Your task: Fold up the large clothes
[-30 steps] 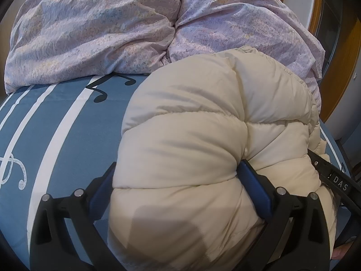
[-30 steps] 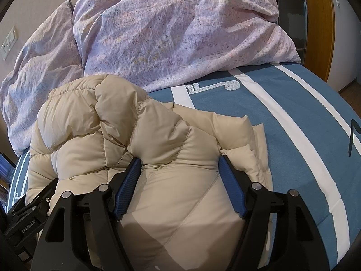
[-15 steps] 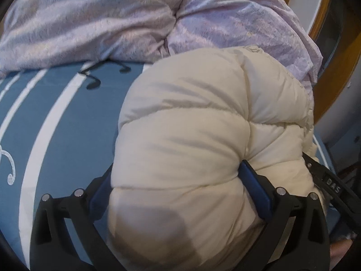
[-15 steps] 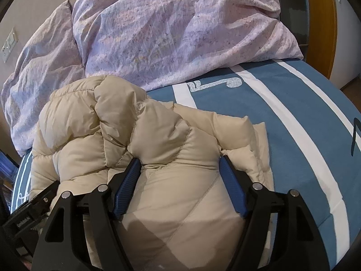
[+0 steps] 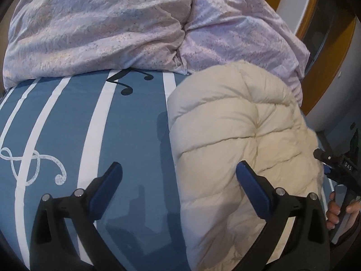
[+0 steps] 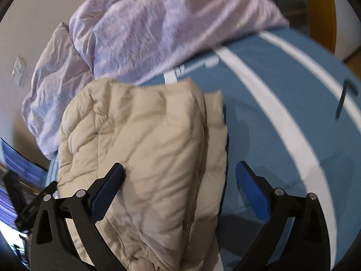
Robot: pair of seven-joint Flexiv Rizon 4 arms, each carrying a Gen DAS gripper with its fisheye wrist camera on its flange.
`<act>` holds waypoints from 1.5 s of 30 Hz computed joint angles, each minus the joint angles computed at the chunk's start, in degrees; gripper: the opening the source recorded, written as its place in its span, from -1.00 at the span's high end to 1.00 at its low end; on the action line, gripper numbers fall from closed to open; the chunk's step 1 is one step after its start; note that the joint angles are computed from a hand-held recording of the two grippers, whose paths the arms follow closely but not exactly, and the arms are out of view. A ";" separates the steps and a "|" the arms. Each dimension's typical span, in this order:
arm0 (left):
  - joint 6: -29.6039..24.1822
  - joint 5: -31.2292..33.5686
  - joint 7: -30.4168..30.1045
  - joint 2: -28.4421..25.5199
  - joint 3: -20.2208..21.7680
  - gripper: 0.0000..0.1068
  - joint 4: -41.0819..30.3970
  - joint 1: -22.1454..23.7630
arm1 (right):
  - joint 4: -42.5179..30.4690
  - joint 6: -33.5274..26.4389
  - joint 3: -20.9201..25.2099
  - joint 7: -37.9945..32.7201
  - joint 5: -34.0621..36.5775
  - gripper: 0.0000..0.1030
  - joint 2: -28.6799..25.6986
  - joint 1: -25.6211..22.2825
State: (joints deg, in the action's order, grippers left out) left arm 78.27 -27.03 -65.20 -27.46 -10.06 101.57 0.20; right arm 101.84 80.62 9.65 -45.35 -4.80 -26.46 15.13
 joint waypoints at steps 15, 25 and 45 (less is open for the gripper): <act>-1.95 3.21 -0.35 -2.97 1.45 -0.89 -3.67 -1.91 | -8.30 -4.24 16.58 -21.83 20.15 -0.97 -5.09 -12.18; -2.55 -5.60 5.68 -3.98 -7.18 -0.90 -2.27 4.13 | -13.64 -3.25 23.53 -35.81 32.25 -0.60 -9.02 -15.55; -10.22 -41.01 27.10 0.53 -11.31 -0.01 1.53 7.81 | -29.83 -13.02 23.19 -52.16 48.30 0.34 -14.19 -12.13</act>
State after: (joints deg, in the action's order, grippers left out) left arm 68.05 -68.04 -38.10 -26.93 -21.37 103.10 8.01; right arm 72.01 67.60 32.84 -97.51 43.51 -40.64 3.00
